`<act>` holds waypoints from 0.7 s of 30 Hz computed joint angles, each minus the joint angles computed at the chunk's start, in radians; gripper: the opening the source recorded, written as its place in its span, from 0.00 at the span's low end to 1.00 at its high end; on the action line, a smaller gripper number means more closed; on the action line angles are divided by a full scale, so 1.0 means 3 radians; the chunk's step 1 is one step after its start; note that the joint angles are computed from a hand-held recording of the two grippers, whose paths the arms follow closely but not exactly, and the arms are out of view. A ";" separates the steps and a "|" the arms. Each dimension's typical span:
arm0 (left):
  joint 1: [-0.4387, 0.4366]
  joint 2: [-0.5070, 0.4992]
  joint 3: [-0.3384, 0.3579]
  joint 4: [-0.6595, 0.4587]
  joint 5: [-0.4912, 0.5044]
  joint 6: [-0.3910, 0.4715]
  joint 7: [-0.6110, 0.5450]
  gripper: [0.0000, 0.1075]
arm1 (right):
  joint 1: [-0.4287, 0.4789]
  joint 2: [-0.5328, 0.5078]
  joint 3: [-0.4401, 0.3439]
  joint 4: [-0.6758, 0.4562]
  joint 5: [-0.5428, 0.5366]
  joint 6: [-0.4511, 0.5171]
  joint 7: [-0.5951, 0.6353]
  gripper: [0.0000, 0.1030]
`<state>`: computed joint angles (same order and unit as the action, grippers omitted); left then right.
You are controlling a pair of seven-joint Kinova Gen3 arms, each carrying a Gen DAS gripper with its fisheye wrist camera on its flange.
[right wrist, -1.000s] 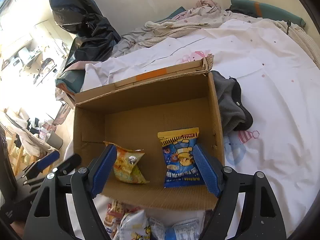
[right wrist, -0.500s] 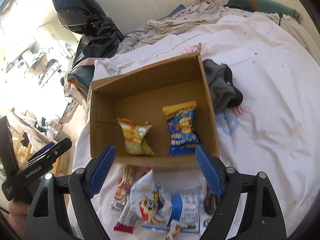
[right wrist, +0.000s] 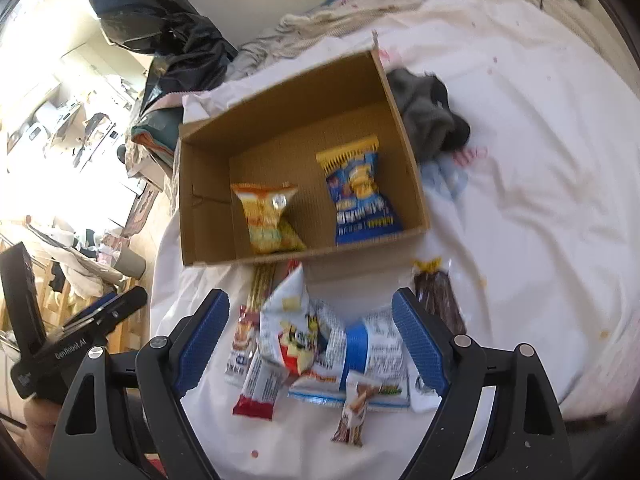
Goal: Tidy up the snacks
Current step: 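Move both tools back toward the remaining snack pile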
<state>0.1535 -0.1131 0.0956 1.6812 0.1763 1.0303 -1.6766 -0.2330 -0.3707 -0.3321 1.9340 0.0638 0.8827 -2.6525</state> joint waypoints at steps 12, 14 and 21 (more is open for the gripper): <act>0.0068 0.0442 0.0089 0.0005 -0.0233 0.0459 0.0392 0.85 | 0.0019 -0.0045 -0.0033 0.0180 -0.0076 -0.0016 -0.0242 0.84; 0.0085 0.0527 0.0089 0.0000 -0.0160 0.0544 0.0368 0.74 | 0.0002 -0.0038 0.0009 0.0194 -0.0105 -0.0024 -0.0222 0.84; 0.0308 0.0739 0.0166 0.0048 -0.0462 0.0489 0.0598 0.58 | 0.0005 -0.0072 0.0057 0.0230 -0.0154 -0.0072 -0.0192 0.84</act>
<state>0.2459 0.1087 0.1455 1.6955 0.0377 1.1771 -1.4973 -0.2315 -0.3922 -0.3149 2.0029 0.0177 0.8610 -2.7100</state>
